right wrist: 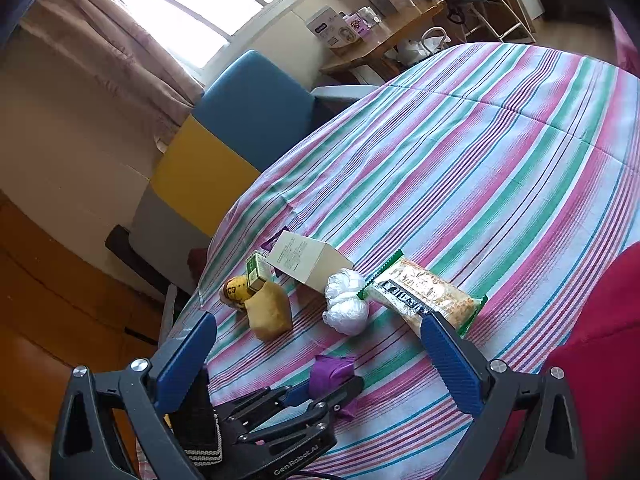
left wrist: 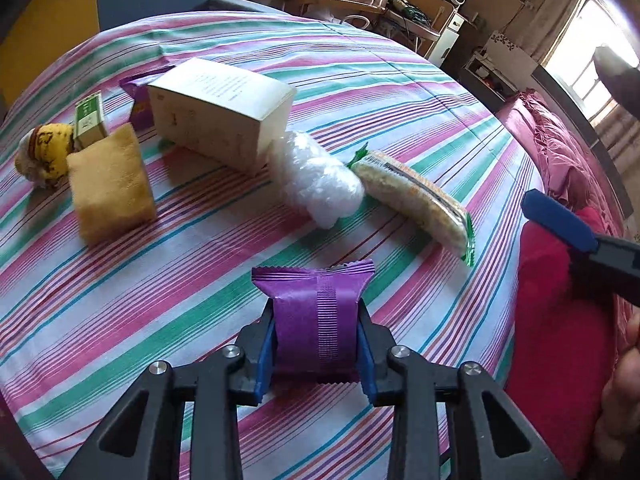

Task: Organize objects
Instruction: 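Reach the left gripper to the purple packet and grasp it, then carry the purple packet toward the tray while the right gripper grasps the cracker packet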

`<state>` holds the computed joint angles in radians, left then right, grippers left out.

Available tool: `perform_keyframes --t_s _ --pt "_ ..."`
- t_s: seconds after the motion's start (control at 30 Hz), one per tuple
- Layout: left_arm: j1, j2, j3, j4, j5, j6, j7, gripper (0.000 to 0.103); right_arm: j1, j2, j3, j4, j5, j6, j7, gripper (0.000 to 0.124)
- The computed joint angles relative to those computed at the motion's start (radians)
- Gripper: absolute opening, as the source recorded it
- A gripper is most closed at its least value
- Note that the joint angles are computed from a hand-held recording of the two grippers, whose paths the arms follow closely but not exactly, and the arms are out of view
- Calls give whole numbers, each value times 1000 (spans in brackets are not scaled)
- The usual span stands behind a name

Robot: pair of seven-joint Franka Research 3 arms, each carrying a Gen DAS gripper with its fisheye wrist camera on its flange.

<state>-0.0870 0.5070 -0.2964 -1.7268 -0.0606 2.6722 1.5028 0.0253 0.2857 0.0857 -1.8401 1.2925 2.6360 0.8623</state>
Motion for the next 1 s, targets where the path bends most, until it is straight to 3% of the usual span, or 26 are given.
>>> perform_keyframes --t_s 0.13,0.4,0.5,0.6,0.8,0.87,0.93,1.0 --pt "47 -84 -8 -133 -39 64 17 34 17 13 -16 15 -124 -12 103 103" --pt "143 -261 -57 -364 -241 172 159 34 71 128 -71 202 -630 -174 416 97" --pt "151 -314 -66 -414 -348 200 247 34 113 228 -117 368 -886 -281 518 86" --pt "143 -349 -63 -440 -451 212 320 34 127 362 -134 589 -1059 -463 559 76" --pt "100 -408 -19 -486 -585 231 419 34 132 569 -134 901 -1194 -686 568 67" --pt "85 -437 -1 -509 -636 233 456 34 138 639 -142 998 -1222 -757 592 48" --pt "65 -457 22 -526 -665 240 473 34 139 614 -140 958 -1233 -716 588 34" --pt "45 -482 44 -544 -713 248 506 34 147 589 -143 913 -1252 -695 580 34"
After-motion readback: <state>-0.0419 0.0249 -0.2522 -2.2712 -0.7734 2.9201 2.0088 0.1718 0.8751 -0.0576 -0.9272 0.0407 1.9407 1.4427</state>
